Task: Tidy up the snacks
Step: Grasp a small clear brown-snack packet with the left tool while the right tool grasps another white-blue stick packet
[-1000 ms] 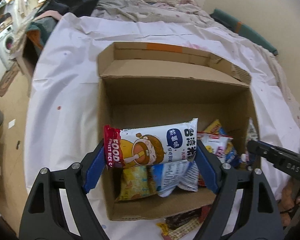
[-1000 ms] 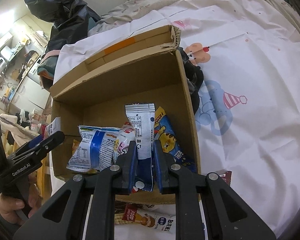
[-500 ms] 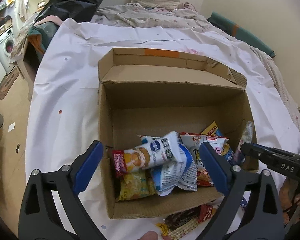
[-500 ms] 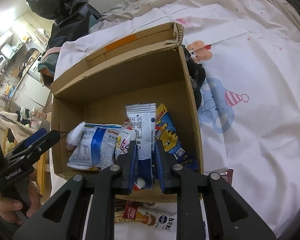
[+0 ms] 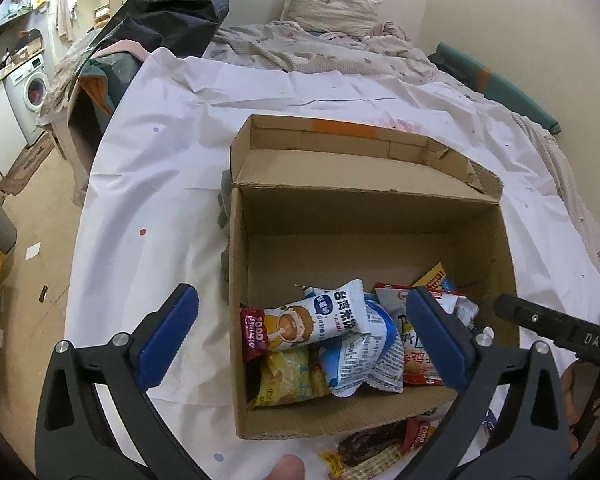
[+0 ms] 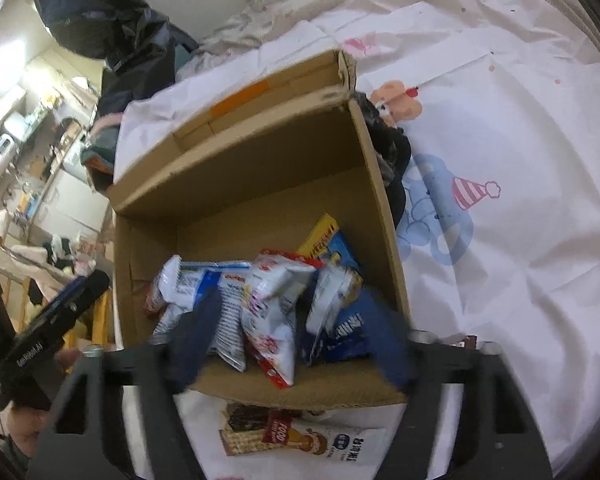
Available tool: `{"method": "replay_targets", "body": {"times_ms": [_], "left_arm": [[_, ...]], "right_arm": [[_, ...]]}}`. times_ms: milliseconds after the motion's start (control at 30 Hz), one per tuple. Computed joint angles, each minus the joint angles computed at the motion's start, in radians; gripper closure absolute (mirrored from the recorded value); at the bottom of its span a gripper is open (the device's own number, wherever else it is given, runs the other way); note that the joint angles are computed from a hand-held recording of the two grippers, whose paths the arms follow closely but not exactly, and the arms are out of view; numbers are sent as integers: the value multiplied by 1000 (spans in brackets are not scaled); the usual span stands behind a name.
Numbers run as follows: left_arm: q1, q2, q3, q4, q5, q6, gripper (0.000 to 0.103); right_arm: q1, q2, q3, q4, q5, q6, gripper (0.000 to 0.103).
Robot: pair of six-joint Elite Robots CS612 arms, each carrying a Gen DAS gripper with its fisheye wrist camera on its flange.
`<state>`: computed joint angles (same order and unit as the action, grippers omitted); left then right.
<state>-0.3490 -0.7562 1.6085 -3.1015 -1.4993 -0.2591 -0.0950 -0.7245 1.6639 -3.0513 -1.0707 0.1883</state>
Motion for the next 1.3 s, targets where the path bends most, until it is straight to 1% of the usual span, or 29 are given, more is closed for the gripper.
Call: {"method": "replay_targets", "body": {"times_ms": [200, 267, 400, 467, 600, 667, 733, 800, 833, 900, 1000, 1133, 1200, 1233, 1300], "left_arm": [[3, -11, 18, -18, -6, -11, 0], [4, -19, 33, -44, -10, -19, 0], [3, -41, 64, -82, 9, -4, 0], [5, -52, 79, -96, 8, -5, 0], [15, -69, 108, -117, -22, -23, 0], [14, -79, 131, -140, -7, -36, 0], [14, -89, 150, -142, -5, -41, 0], [11, -97, 164, -137, 1, -38, 0], [10, -102, 172, -135, 1, -34, 0], [8, -109, 186, -129, -4, -25, 0], [5, -116, 201, -101, -22, 0, 0], [3, -120, 218, -67, -67, 18, 0], [7, -118, 220, -59, -112, 10, 0], [14, -115, 217, -54, -153, -7, 0], [23, -110, 211, -44, -203, -31, 0]], "right_arm": [[-2, -5, 5, -17, 10, -12, 26], [-4, -8, 9, -22, 14, -14, 26], [-11, -17, 30, -50, 24, 8, 26], [-15, -24, 42, -59, 26, 17, 26], [-18, -45, 77, -77, 15, 12, 26], [-20, -54, 91, -76, 15, 8, 26], [-21, -66, 107, -84, 17, -10, 26], [-19, -78, 127, -91, -7, -33, 26], [-15, -88, 139, -85, -45, -47, 26], [-13, -100, 158, -81, -90, -55, 26], [-20, -113, 186, -56, -107, -44, 26], [-17, -122, 204, 7, -168, -73, 26], [-20, -123, 207, 33, -173, -74, 26], [-21, -123, 209, 50, -173, -74, 26], [-25, -123, 213, 85, -169, -69, 26]]}}
